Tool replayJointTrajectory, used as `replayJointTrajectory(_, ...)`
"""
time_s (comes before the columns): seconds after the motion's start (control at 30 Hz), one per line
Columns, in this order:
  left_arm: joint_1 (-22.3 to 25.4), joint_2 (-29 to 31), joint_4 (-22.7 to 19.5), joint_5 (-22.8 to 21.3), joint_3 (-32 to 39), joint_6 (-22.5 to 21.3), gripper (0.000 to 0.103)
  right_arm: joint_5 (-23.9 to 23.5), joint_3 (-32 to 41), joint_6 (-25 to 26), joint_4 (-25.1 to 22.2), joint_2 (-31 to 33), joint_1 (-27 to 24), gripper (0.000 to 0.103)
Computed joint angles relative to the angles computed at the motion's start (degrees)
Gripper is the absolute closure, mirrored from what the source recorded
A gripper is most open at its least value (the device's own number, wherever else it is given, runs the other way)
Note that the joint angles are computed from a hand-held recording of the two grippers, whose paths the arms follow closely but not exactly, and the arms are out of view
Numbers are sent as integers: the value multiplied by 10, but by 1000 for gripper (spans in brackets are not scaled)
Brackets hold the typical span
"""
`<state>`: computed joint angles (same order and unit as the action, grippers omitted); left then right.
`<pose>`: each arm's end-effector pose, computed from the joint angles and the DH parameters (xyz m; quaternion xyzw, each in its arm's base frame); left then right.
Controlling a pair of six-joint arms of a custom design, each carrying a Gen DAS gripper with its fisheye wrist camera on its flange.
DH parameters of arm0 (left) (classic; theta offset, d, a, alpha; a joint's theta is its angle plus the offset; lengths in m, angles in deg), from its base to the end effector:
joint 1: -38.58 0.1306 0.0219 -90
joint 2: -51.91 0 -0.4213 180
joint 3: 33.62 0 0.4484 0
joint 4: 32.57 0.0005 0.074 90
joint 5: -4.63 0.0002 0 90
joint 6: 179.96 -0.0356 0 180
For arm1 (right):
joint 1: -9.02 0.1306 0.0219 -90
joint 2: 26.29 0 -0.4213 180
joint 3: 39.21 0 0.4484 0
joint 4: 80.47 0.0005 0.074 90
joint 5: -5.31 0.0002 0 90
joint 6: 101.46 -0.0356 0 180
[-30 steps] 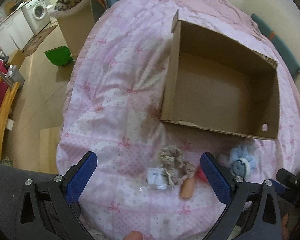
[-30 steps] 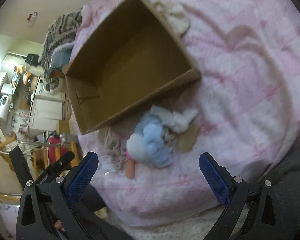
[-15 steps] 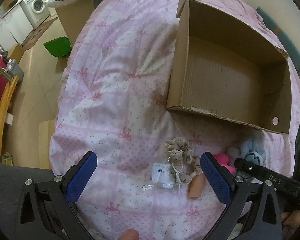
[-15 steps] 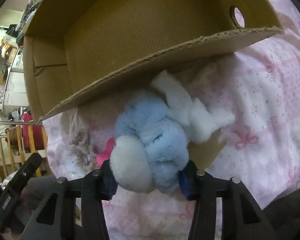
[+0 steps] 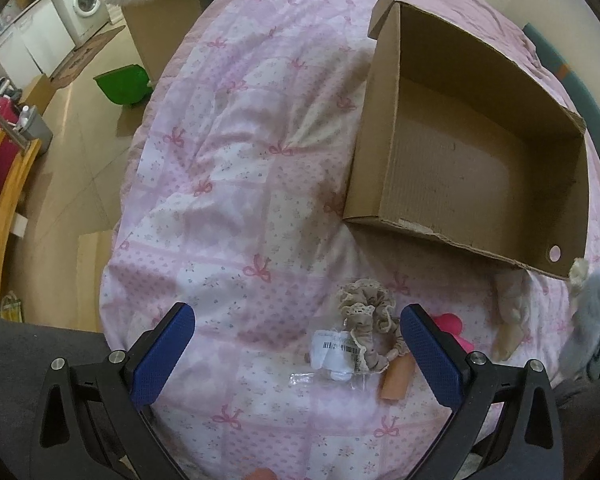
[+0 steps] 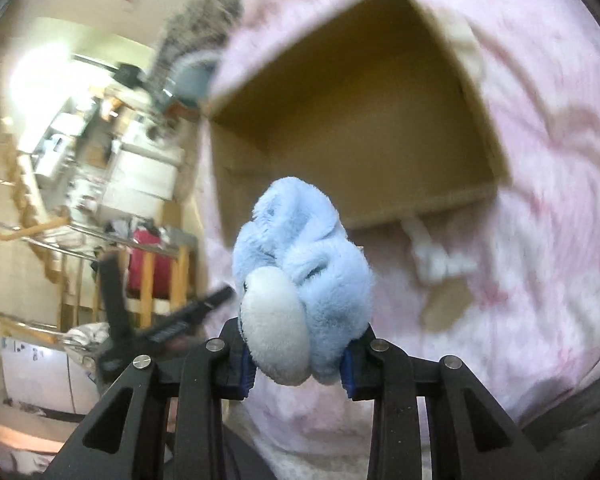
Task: Organize soft objects
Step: 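Lift the blue plush with the right gripper while the left gripper grasps the clear bag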
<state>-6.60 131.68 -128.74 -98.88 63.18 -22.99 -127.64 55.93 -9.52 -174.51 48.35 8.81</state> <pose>0.2847 -0.2754 0.5698 -0.1978 0.9687 -0.0126 0.1496 0.3586 0.0224 0.5979 -0.0663 0.9201 0.3598 0.1400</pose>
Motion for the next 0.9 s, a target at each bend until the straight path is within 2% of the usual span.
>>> replayJointTrajectory(0.07,2,-2,5,5,-6,-3,13,29,1,0,8,-2,0,69)
replayJointTrajectory(0.13,5,-4,7,17,-13,-3,19,50,-13,-5,18,-6,3,69)
replayJointTrajectory(0.2,7,-9,14,31,-24,2,25,61,-19,6,11,-7,-4,69)
replayJointTrajectory(0.27,12,-14,24,49,-35,3,36,69,-24,13,0,-7,-5,69)
replayJointTrajectory(0.33,18,-16,34,70,-45,1,41,84,-32,6,5,-8,1,69)
replayJointTrajectory(0.47,26,-10,54,125,-62,-10,56,84,-37,-5,23,-6,14,69)
replayJointTrajectory(0.63,34,-7,72,154,-74,-13,70,83,-48,-1,20,-10,8,68)
replayJointTrajectory(0.77,41,-9,104,197,-87,-18,76,83,-54,-9,19,-18,9,68)
replayJointTrajectory(0.83,41,-5,113,211,-88,-27,84,83,-55,-10,18,-17,9,68)
replayJointTrajectory(0.9,35,0,112,203,-80,-31,86,86,-56,-9,18,-19,11,68)
